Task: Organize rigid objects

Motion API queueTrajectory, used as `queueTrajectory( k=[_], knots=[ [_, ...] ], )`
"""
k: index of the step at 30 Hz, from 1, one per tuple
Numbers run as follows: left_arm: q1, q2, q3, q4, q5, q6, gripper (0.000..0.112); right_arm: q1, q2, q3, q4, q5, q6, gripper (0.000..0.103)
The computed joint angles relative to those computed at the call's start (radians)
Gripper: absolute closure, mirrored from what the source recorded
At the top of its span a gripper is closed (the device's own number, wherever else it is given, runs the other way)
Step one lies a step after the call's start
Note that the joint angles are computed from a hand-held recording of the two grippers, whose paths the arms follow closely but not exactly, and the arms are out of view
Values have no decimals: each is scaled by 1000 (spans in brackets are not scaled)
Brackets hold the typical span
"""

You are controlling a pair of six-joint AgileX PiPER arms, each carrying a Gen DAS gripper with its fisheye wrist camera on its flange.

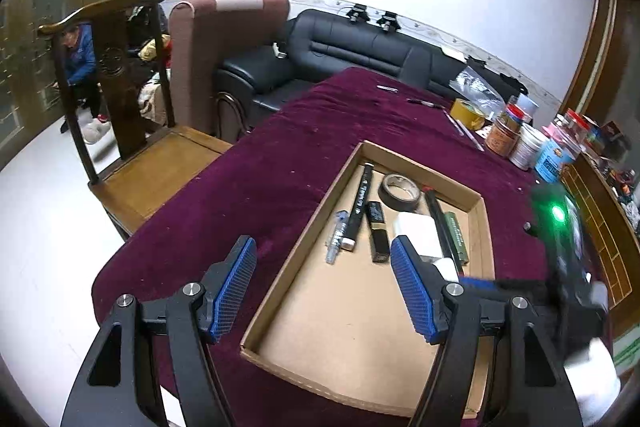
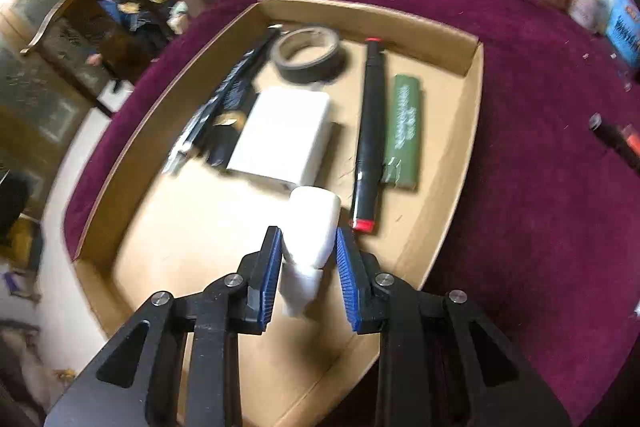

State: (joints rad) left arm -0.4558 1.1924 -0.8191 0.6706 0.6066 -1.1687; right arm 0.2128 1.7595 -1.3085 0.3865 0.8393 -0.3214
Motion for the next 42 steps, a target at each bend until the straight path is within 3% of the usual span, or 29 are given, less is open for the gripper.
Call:
queueTrajectory(
  k=[3,9,14,19,23,27,32,42],
  knots=[
    [-36,-3,10,59,-15,-66,48,-5,48,-51,-18,-22,23,78],
    [-74,9,7,56,3,-71,48,-111,34,-20,264,-21,-157,76],
    [-152,33,-16,99,79,-124,48,-207,-138,156,397,-87,-324,52],
    [-329,73,-63,221,224,-228,46,-323,-272,300,480,-120,-458,52],
    [-429,103,-104,249,285,-245,43,-419,-337,384,509,-157,-552,52],
    [-524,148,-154,262,348,-255,43,-559,-383,446,552,-127,-665,52],
    [-612,232,-244,256,427,-224,43,-724,-352,446,596,-47,-750,52],
    [-642,329,-348,190,490,-154,43,-888,-288,425,638,25,-825,51]
  ],
)
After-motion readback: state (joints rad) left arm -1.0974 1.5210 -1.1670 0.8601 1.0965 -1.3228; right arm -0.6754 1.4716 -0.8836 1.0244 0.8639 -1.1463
